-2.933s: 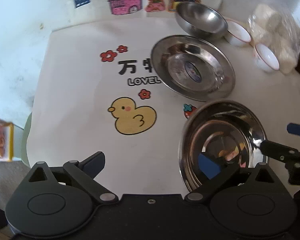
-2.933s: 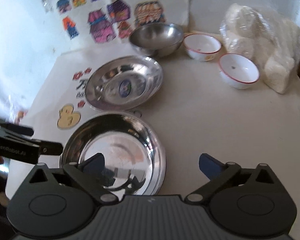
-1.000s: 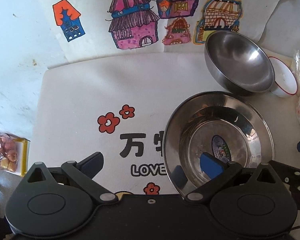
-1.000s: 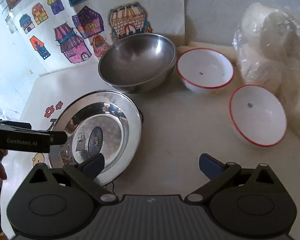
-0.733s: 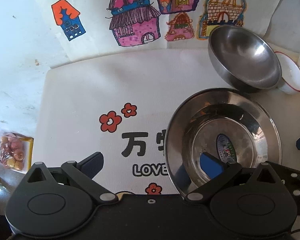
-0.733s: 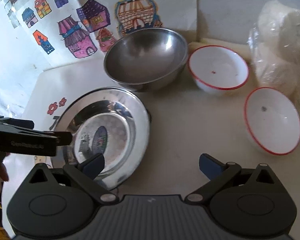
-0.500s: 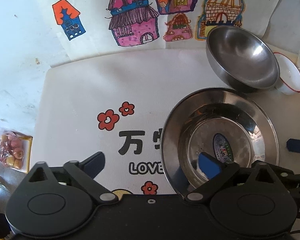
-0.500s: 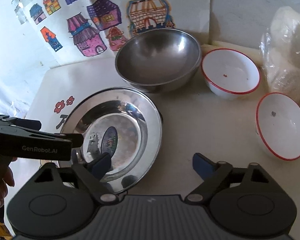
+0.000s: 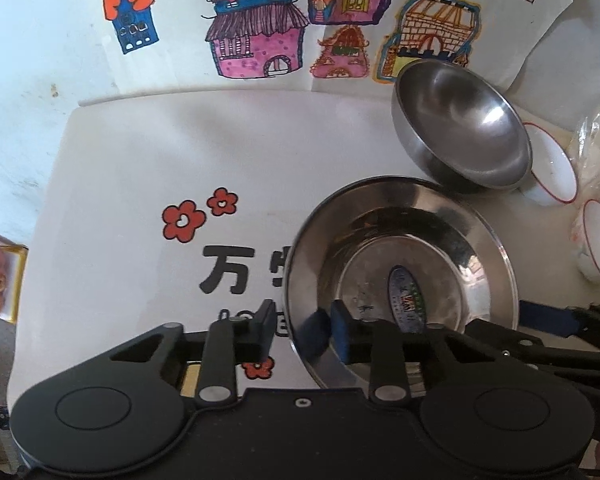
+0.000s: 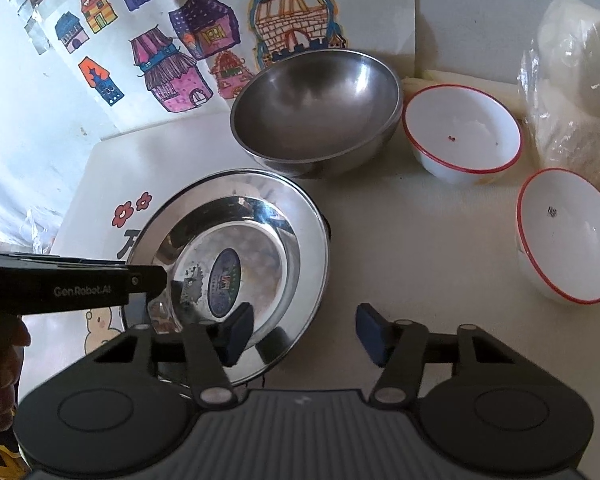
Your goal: Organize plates and bowls
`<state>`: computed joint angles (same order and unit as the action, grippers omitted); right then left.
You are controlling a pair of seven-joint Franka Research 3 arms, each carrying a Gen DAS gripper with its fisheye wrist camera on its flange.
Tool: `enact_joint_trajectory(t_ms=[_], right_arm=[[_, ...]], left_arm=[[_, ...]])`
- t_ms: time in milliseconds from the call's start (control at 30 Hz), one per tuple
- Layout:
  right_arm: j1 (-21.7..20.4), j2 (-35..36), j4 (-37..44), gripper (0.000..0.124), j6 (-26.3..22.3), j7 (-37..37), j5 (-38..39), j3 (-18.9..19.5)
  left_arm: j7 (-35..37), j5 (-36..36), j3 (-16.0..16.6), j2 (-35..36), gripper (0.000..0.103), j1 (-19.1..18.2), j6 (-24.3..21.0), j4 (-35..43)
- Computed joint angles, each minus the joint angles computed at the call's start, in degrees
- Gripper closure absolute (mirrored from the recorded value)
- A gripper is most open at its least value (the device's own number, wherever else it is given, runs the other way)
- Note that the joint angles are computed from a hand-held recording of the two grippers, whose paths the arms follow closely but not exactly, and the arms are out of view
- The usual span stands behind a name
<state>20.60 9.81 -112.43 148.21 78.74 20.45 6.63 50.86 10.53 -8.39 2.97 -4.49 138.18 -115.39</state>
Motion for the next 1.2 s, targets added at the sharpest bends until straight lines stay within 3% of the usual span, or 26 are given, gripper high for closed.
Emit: enact_joint_trajectory(t_ms=[167,533,900,1200], right_arm=[[-0.4,0.2,0.4,0.094,-0.6,-1.3,2.2,0.4],[-0.4,-0.3,1.2,0.098,-1.6,-2.2,4.4,0.6],[0.3,-2.0,0.5,0.099,2.1,-4.9,6.4,1.2],[0.3,-7.7,-4.2,0.099,1.8,-7.8,9.3,0.8]], left_arm=[[-0.6,-1.6,0.1,-0.4,0.079,0.2,1.0,-0.6],[-2.4,-2.6,0.4,-3.5,0.081,0.7,-0.1,-1.9],[-5.3,0.6,0.5,-7.9,0.081,0.8,1.7,-4.7],[-1.2,-3.5,1.0,-13.0,0.081,-0.1,3.6,-9.4]])
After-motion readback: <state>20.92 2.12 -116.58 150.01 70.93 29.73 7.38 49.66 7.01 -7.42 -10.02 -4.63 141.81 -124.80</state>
